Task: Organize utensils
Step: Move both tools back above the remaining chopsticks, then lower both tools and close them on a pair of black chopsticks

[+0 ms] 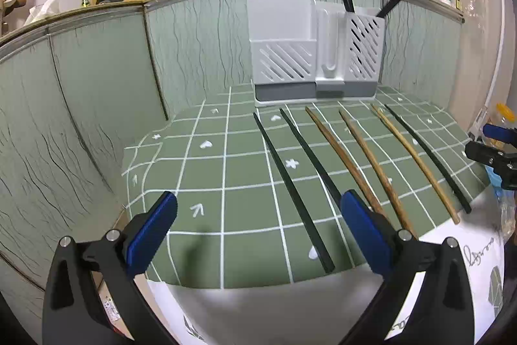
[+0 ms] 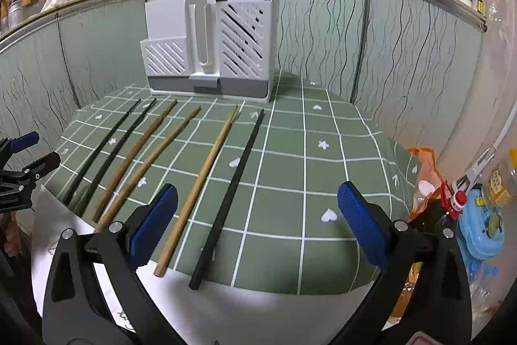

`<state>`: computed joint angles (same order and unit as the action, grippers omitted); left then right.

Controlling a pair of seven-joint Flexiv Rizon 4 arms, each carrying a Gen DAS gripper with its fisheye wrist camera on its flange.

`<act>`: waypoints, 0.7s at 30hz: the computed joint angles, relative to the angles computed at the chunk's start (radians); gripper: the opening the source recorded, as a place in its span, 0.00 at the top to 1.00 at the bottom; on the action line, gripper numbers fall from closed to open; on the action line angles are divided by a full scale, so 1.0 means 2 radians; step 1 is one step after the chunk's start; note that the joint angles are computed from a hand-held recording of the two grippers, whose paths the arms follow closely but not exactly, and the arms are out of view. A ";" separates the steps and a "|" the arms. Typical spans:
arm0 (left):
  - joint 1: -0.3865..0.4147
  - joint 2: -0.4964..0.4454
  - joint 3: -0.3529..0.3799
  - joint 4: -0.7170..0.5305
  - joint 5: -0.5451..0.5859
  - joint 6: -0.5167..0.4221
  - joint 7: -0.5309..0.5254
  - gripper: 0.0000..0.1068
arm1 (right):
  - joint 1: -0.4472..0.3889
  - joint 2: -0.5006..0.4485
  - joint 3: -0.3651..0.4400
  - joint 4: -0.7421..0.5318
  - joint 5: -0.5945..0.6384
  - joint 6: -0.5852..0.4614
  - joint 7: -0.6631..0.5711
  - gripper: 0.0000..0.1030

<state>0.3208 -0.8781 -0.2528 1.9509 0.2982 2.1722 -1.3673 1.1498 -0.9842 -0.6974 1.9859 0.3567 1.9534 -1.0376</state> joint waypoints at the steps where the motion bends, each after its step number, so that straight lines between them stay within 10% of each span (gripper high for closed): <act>1: -0.003 -0.001 0.003 0.000 -0.003 0.001 0.000 0.08 | 0.001 -0.002 -0.001 0.000 0.001 -0.001 0.001 0.08; 21: -0.056 -0.017 0.030 -0.008 -0.072 -0.027 0.020 0.47 | -0.014 -0.008 0.014 0.002 -0.052 -0.034 0.042 0.25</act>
